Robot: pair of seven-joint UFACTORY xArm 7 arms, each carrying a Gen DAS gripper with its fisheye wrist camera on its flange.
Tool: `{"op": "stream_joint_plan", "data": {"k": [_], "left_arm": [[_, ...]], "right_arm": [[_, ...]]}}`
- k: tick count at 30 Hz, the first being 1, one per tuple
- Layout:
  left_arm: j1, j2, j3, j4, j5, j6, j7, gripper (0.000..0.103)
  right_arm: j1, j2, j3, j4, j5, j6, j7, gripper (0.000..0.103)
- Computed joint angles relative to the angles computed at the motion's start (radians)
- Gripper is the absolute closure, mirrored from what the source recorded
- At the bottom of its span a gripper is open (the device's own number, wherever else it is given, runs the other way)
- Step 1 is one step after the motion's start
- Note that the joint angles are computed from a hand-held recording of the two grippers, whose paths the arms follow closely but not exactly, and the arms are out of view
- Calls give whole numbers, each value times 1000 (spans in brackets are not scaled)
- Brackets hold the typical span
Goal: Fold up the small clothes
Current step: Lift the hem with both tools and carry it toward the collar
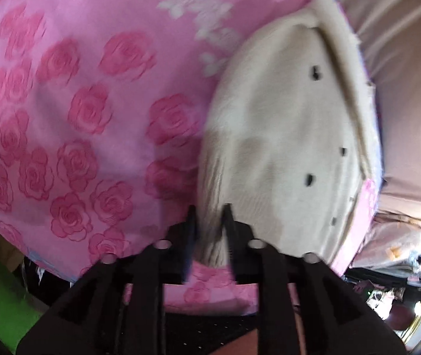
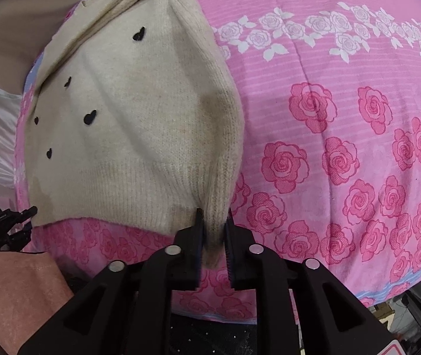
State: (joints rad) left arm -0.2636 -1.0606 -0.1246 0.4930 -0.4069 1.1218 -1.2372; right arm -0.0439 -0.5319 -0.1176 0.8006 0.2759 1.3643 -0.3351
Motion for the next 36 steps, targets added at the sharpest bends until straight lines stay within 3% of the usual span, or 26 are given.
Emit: {"op": "stream_joint_plan", "data": {"k": [2, 4, 5, 6, 7, 8, 11, 14, 20, 25, 30, 36], "left_arm": [[1, -18, -20, -21, -7, -35, -15, 46], [-9, 8, -23, -16, -3, -71, -2, 32], [-12, 43, -28, 3, 11, -79, 11, 33], [-18, 68, -27, 17, 17, -94, 27, 37], [-32, 69, -15, 8, 9, -125, 53, 75], [-65, 73, 23, -15, -37, -190, 89, 94], [-40, 15, 25, -5, -53, -245, 65, 95], [-1, 23, 34, 103, 2, -283, 86, 95], [59, 221, 96, 361, 104, -418, 234, 95], [66, 461, 162, 602, 126, -492, 400, 95], [105, 701, 207, 818, 107, -492, 539, 94], [182, 1031, 213, 1038, 40, -440, 624, 94]], "right_arm": [[1, 5, 5, -5, 2, -10, 7, 74], [5, 7, 6, -8, 14, -25, 10, 73], [10, 8, 2, -9, 26, -30, 2, 85], [15, 13, -4, -5, 39, -26, -10, 95], [18, 18, -5, 1, 48, -20, -12, 95], [22, 20, -19, 13, 73, -6, -22, 96], [24, 27, -71, 85, 162, 74, -62, 96], [15, 49, -109, 182, 275, 99, -74, 96], [40, 218, -127, 450, 558, -4, -118, 96], [33, 458, -72, 757, 738, -110, -130, 96], [7, 744, 13, 1076, 756, -180, -46, 96], [8, 1158, 77, 1486, 648, -196, 230, 96]]}}
